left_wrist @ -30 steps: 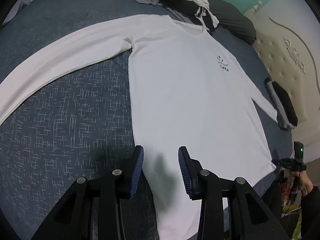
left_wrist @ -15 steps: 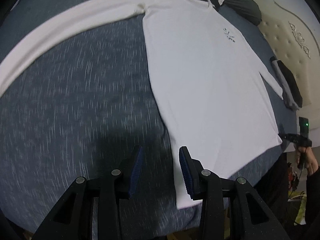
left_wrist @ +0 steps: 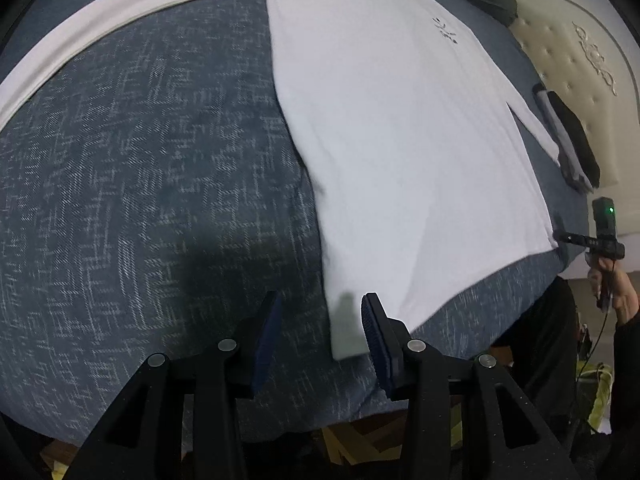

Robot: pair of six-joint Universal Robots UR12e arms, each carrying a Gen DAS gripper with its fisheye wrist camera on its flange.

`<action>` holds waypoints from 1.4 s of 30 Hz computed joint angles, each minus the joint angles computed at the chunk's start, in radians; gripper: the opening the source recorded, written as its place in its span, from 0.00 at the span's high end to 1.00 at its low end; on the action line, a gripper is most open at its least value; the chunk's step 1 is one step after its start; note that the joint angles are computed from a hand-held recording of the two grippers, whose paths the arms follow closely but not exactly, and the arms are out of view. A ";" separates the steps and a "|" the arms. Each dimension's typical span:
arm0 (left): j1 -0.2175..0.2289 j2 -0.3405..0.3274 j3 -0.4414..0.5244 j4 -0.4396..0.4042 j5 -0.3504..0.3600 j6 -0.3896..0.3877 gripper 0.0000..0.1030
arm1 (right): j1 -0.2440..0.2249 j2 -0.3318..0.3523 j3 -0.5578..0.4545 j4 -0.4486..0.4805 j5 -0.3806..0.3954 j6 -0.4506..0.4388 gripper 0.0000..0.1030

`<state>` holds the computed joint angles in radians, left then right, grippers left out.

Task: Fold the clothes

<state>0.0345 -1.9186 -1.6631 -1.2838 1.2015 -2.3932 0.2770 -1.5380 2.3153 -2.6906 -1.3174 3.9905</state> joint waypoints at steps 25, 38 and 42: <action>-0.010 -0.017 -0.026 0.003 0.004 -0.018 0.64 | -0.089 -0.173 0.115 -0.015 -0.010 -0.108 0.94; -0.004 0.033 -0.033 0.007 0.006 0.080 0.99 | -0.123 -0.193 0.122 0.035 0.008 -0.172 0.94; 0.000 0.038 -0.036 0.010 0.015 0.086 0.99 | -0.130 -0.143 0.108 0.045 0.016 -0.192 0.94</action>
<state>0.0341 -1.8802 -1.6993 -1.2736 1.2166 -2.3070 0.1468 -1.6812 2.4232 -2.6451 -1.3017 3.7984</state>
